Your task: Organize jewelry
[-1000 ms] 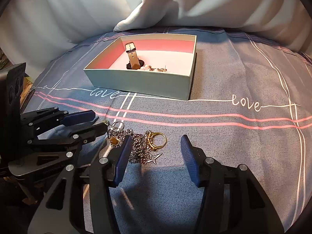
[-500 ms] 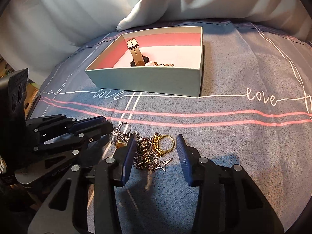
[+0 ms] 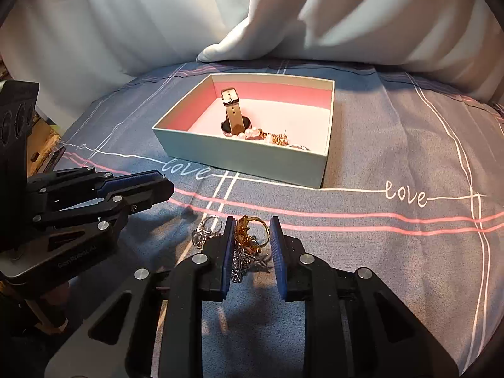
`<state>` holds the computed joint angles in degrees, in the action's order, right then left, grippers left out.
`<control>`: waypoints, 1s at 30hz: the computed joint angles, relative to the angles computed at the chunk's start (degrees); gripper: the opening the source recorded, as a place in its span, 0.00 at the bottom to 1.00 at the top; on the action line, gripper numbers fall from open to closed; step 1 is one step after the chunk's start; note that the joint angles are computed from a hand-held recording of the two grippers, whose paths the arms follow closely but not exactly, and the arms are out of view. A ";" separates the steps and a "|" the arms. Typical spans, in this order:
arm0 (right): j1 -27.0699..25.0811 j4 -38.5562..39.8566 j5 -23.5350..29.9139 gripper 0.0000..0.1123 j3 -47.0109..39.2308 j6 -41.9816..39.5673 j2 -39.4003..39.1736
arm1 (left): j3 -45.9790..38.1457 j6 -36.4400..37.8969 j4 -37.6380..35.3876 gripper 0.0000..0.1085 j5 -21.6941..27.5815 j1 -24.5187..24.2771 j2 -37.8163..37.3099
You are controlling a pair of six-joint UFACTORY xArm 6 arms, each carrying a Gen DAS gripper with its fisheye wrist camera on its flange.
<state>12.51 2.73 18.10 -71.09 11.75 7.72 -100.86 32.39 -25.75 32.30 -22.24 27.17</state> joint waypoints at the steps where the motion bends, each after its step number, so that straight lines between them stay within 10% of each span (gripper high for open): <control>1: -0.03 -0.02 0.12 0.20 -0.59 -0.32 -0.11 | -0.67 0.32 -0.56 0.14 0.06 -0.04 0.00; 30: 0.83 1.21 -4.30 0.20 -5.00 -5.30 -4.72 | -6.99 0.16 -3.10 0.14 0.37 0.50 1.34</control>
<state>13.33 3.94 13.80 -76.09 6.45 3.00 -107.85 32.54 -28.85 32.67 -21.75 28.50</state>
